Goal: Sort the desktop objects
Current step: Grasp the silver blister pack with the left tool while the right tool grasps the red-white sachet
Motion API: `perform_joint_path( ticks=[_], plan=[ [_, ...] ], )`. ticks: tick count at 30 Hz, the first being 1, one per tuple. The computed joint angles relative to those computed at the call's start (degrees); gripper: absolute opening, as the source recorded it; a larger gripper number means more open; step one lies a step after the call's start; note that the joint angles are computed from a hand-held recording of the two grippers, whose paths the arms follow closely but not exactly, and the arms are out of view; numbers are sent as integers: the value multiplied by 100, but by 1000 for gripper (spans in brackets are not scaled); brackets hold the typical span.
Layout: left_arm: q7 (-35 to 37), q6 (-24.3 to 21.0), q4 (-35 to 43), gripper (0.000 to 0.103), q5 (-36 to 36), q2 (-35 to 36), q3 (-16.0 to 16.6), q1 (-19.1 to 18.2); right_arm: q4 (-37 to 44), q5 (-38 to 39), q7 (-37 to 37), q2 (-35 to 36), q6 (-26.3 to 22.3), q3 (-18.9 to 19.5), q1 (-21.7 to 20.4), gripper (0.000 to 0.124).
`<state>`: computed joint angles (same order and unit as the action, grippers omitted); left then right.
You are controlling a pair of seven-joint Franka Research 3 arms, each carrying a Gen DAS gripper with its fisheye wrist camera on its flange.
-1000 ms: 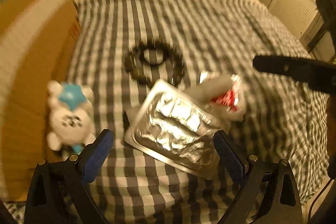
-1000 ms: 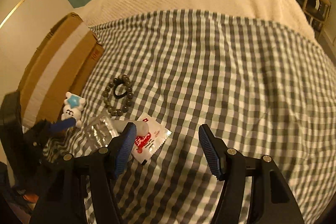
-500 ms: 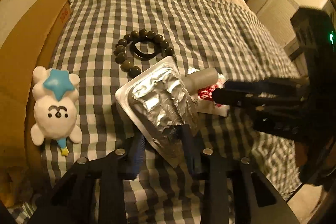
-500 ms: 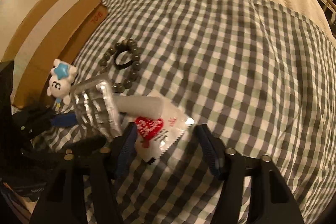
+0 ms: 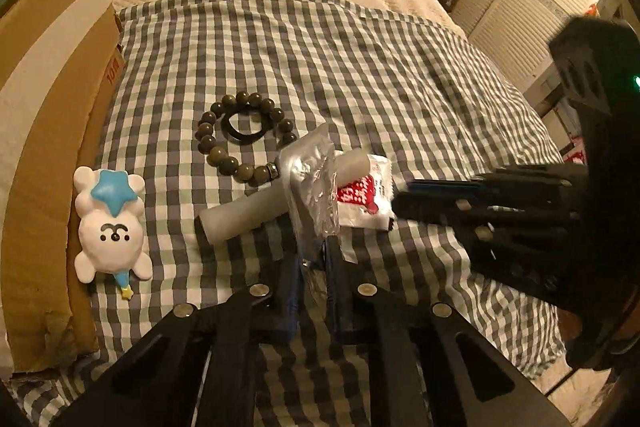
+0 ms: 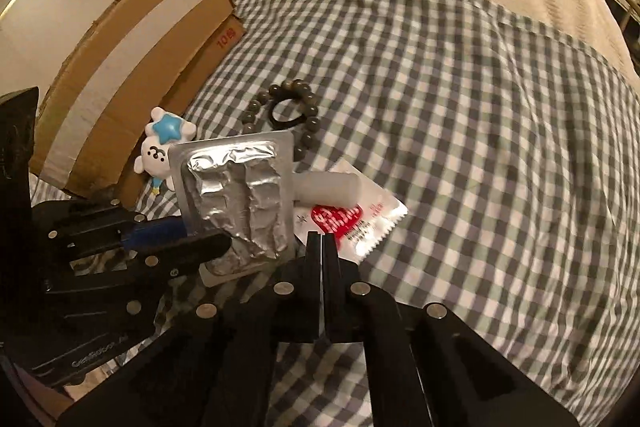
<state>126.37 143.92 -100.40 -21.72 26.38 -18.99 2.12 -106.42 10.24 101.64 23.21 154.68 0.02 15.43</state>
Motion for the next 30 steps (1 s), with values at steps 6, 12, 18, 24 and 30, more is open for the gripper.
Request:
perform_joint_path(
  ticks=[6,12,18,24,30],
  plan=[
    [-609,-275,662,22,289,522,91,-135,-271,-116,250,-164,63,-107,15,26],
    [-407,-238,688,10,-110,467,-152,168,-197,133,206,-28,82,-2,-167,41],
    [-96,75,621,8,-166,296,-118,193,196,396,-65,394,71,123,-263,42],
    [-234,-271,917,8,-174,506,-49,229,787,1280,-416,900,44,523,-653,54],
    [-149,-248,840,8,-225,443,-83,265,952,1449,-504,1015,-27,426,-590,14]
  ],
)
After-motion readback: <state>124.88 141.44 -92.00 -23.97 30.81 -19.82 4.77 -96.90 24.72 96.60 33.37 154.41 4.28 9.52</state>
